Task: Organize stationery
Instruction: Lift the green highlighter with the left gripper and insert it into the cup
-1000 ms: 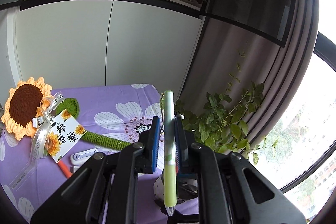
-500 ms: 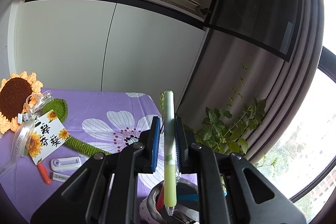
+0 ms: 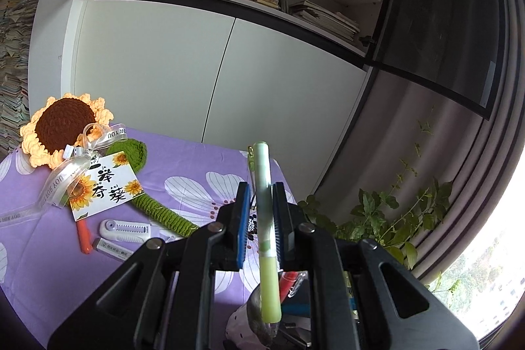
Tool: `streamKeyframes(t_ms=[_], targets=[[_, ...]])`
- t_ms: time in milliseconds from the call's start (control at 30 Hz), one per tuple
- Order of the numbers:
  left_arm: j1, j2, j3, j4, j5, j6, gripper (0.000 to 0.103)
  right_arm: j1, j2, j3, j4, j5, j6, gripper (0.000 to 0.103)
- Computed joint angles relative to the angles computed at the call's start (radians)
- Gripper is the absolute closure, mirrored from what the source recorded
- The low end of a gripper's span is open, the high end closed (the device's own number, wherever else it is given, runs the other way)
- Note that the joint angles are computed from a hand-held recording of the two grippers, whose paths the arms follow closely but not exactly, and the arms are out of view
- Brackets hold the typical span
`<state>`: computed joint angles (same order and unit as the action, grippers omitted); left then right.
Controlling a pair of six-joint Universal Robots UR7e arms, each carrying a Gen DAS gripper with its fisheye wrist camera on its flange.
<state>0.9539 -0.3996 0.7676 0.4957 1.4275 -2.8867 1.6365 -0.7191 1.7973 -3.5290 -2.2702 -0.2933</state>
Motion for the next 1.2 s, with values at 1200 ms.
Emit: streamKeyframes(t_ms=[1200], targets=[[0.017,0.064,-0.142,0.17,0.065,0.006,0.091,-0.003,-0.006,0.003,-0.003,0.011,0.01,0.026]])
